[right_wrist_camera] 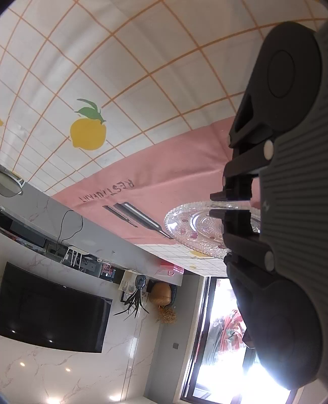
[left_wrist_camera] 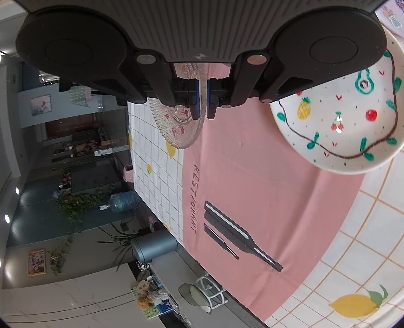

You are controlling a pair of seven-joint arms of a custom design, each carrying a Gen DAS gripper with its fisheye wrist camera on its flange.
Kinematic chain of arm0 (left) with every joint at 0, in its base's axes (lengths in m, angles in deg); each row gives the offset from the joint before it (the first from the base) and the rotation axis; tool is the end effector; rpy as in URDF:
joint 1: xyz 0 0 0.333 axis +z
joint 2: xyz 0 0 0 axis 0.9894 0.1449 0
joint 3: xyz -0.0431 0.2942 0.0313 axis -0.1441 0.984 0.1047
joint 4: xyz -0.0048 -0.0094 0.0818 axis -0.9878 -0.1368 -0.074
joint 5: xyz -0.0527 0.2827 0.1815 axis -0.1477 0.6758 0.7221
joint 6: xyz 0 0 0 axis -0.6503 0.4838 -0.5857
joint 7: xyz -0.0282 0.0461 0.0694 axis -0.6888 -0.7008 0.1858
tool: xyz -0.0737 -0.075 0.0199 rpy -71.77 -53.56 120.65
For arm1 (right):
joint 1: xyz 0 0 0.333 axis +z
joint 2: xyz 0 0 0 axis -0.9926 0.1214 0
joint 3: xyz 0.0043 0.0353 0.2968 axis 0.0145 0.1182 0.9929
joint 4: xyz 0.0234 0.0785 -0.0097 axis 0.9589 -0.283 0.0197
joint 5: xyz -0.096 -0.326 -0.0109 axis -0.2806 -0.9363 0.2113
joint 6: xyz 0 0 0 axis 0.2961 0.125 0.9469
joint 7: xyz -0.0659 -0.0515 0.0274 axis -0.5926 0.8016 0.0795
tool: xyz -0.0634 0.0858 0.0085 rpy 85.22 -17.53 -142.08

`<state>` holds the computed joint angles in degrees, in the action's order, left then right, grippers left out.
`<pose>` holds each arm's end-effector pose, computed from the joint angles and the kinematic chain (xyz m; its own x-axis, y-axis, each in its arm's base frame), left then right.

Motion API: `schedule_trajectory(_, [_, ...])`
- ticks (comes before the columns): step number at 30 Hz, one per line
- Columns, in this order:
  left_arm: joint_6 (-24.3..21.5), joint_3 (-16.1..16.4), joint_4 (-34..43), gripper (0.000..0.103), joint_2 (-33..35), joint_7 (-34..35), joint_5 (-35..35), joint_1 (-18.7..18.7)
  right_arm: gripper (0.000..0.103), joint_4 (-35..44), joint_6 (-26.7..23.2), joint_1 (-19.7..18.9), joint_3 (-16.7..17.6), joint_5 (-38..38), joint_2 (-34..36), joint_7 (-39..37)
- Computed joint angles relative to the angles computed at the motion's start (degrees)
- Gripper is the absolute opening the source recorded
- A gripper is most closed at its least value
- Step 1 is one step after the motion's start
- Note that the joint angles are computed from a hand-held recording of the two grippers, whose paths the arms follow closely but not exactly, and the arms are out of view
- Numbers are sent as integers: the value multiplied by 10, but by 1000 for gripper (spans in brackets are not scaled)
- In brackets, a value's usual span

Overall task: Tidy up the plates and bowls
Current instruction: 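Lift the glass plate with both tools and tilt it on edge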

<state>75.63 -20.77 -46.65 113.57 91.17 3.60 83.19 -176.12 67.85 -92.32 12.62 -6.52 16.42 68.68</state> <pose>0.6494 -0.1940 0.4547 0.1122 -0.5829 0.8047 -0.8789 -0.4361 -0.1933 0.6413 -0.0366 0.4430 -0.1033 -0.5115 -0.8531 -0.8856 0.4377 -0.1552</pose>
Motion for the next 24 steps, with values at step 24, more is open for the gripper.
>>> schedule_trajectory(24, [-284,30,192,7,95,34,157,-46,6,-324,142,95,-74,-83,-276,22])
